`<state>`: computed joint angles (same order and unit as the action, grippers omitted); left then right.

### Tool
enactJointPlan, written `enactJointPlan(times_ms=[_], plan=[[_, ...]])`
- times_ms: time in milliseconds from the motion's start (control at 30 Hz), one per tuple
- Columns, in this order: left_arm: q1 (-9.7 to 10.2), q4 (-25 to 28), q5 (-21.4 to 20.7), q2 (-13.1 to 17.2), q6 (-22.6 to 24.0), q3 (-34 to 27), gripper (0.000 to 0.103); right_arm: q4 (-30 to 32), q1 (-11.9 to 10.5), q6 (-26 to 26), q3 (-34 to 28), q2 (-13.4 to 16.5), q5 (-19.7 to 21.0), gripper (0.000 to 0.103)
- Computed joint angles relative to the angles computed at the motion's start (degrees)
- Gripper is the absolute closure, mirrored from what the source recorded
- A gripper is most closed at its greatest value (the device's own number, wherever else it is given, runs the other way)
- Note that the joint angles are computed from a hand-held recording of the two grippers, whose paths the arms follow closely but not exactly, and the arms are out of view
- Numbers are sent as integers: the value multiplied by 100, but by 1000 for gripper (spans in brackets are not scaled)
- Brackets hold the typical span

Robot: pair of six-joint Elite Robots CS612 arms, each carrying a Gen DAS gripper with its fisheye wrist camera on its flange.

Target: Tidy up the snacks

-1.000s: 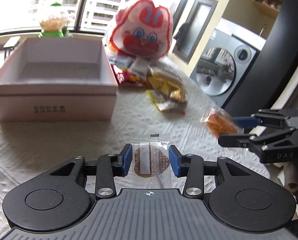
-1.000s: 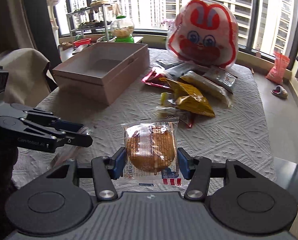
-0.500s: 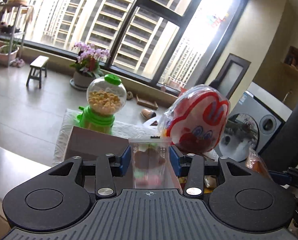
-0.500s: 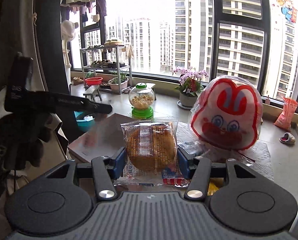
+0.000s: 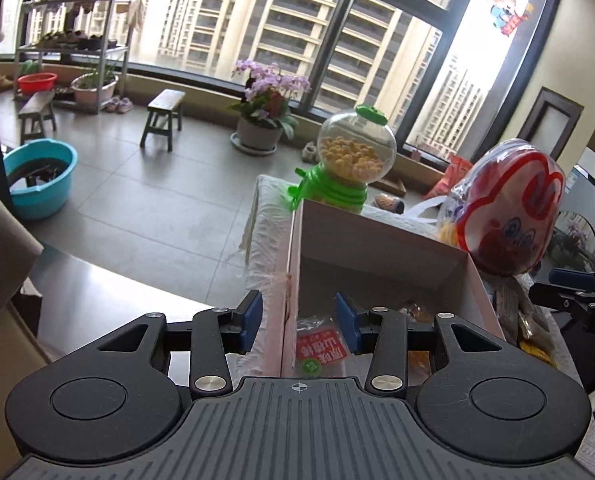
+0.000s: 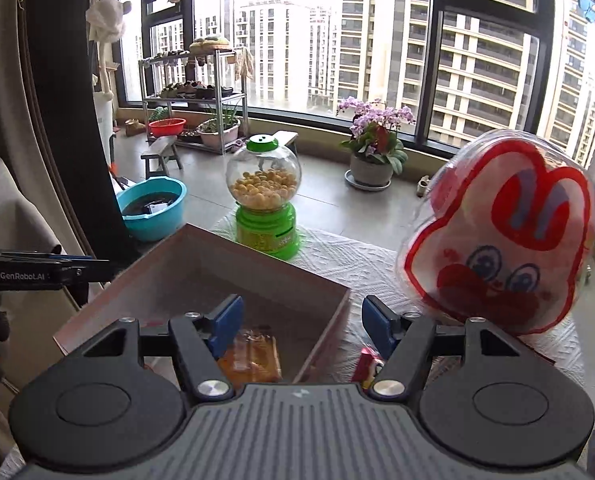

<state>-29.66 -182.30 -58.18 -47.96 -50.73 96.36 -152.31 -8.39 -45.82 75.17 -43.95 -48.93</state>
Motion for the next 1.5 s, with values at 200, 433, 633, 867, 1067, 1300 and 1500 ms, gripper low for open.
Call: enactJointPlan(times_ms=[200, 433, 633, 867, 1067, 1300, 1500], plan=[[-114, 480, 111, 5, 15, -143, 56, -200, -327, 482, -132, 240, -819, 36], [-243, 570, 337, 2, 115, -271, 56, 612, -695, 1014, -311, 440, -652, 34], [-581, -571, 960, 168, 1291, -613, 56, 1747, -830, 691, -336, 402, 44, 34], [-577, 288, -1882, 616, 2114, -1517, 56, 1173, -863, -405, 260, 31, -269, 34], [-699, 977, -1882, 970, 2365, -1983, 56, 153, -1041, 97, 327, 107, -727, 34], [-723, 1488, -1916, 1064, 2403, -2117, 55, 281, -1050, 450, -373, 480, 142, 32], [-736, 1339, -1523, 958, 1961, -1932, 58, 939, -671, 1743, -2082, 1372, 86, 26]])
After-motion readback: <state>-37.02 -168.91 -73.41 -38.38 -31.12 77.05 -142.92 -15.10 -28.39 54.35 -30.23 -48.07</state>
